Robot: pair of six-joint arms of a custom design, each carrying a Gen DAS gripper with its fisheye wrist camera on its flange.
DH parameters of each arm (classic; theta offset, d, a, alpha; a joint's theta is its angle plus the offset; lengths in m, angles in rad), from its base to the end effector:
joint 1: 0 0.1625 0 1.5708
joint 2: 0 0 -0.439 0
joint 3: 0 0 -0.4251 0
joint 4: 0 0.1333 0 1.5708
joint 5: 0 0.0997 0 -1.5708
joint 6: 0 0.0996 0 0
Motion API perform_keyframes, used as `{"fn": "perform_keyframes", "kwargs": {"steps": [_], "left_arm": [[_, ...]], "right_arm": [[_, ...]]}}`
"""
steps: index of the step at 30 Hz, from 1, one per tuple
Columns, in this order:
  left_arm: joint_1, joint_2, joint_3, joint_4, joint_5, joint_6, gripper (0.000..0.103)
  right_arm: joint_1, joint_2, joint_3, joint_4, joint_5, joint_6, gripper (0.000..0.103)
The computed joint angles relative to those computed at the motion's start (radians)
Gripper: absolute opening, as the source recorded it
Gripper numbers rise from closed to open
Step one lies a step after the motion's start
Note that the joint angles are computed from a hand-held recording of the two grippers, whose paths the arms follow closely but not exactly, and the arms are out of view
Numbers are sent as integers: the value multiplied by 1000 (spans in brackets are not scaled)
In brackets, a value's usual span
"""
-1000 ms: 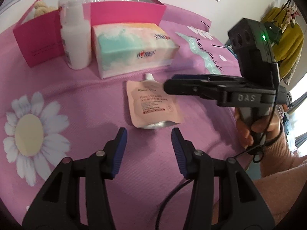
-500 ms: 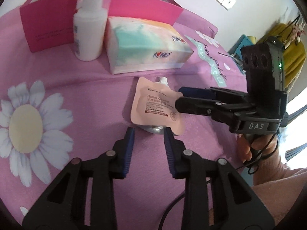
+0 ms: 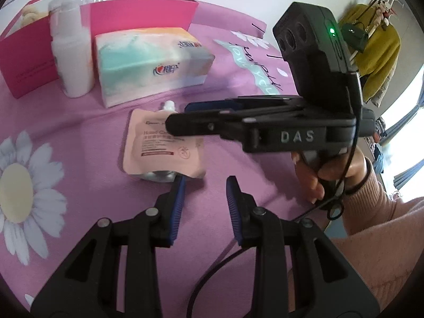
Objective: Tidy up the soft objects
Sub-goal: 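Close the right gripper on the hand cream pouch edge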
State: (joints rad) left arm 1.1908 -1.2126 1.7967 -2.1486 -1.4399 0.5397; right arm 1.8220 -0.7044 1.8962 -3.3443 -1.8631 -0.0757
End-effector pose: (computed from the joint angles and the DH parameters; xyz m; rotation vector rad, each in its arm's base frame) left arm -0.0895 -0.6185 0.2398 1.3371 2.6984 0.0252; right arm 0.2573 -0.5818 0.0269 0.3314 -2.7618 0.8645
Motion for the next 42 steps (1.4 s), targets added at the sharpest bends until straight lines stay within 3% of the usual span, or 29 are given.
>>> {"fn": "perform_keyframes", "kwargs": {"steps": [2,5,10,13,24,27,33,39,42], "left_arm": [[4,-12,0,-46,21,5,34],[28,-7,-38,-50,-2,-5,36],[42,48,-87,-49,30,-54,39],[56,70,-117,14,-36,-51,39],[0,21,-5,103,-102,32,38],[-16,17,18,80,-80,59,38],[25,-5,-31,32,-70,55,38],[23,42,-69,-88,60,-25,38],[23,69,-78,-85,60,-39,38]], "right_arm": [[3,3,-3,-6,-17,4,47],[-3,-15,21,-18,-8,22,47],[-12,-47,79,-44,15,56,47],[-16,-55,96,-46,49,58,47],[-6,-14,9,15,50,0,47],[2,-5,-7,18,41,-5,47],[7,-43,62,-76,15,29,47],[6,-70,122,-104,-3,74,47],[11,-63,124,-80,-18,101,47]]}}
